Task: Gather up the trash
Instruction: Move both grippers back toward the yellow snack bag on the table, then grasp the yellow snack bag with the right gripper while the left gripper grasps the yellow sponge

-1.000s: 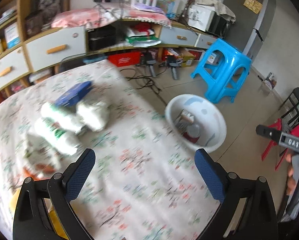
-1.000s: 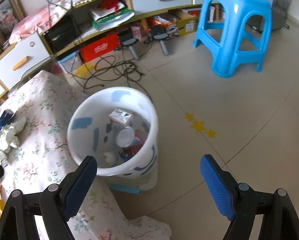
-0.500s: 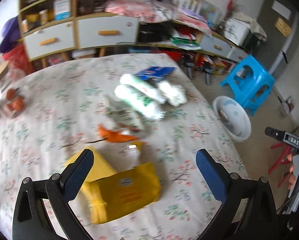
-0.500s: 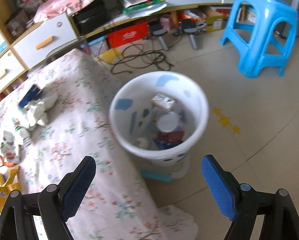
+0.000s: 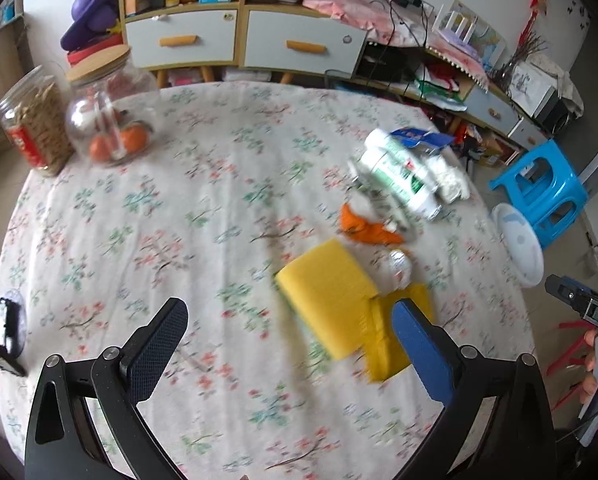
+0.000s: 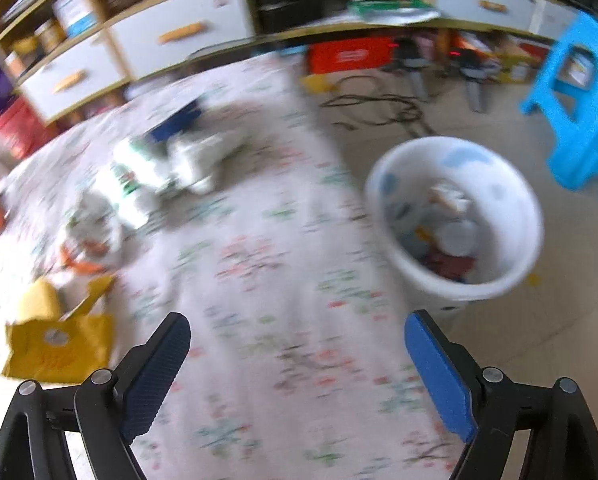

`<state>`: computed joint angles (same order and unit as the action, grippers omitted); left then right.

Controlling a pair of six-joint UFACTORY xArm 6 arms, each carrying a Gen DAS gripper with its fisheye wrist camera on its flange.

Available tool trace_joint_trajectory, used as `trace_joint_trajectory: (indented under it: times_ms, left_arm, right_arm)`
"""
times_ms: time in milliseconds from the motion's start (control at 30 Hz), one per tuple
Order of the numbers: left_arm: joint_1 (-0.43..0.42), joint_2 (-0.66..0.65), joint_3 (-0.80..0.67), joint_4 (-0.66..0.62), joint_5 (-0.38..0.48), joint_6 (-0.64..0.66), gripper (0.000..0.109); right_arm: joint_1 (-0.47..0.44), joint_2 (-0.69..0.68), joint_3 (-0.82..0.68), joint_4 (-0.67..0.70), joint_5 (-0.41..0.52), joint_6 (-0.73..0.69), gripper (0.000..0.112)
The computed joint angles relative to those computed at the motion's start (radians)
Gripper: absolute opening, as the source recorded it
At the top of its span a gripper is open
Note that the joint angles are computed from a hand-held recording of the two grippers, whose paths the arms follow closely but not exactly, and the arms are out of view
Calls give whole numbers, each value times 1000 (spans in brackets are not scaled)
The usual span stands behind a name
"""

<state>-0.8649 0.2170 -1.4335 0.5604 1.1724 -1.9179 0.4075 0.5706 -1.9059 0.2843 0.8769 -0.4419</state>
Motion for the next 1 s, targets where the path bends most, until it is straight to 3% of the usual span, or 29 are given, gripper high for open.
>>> trace_joint_trajectory:
  times_ms: [400, 800, 900, 1000]
  left_arm:
    - [-76, -140, 182, -15, 57, -111, 103]
    - [-111, -197, 275, -51, 43, -153, 103]
    - [-112, -199, 281, -39, 21, -161, 103]
    - [-114, -171, 248, -18, 46, -147, 103]
  right_arm:
    - [154, -104, 228, -3, 2, -191, 91]
    - [266, -155, 397, -74, -152, -318, 89]
    - [289, -147, 406, -79, -188, -327, 76]
    - [303, -120, 383, -83, -198, -333, 48]
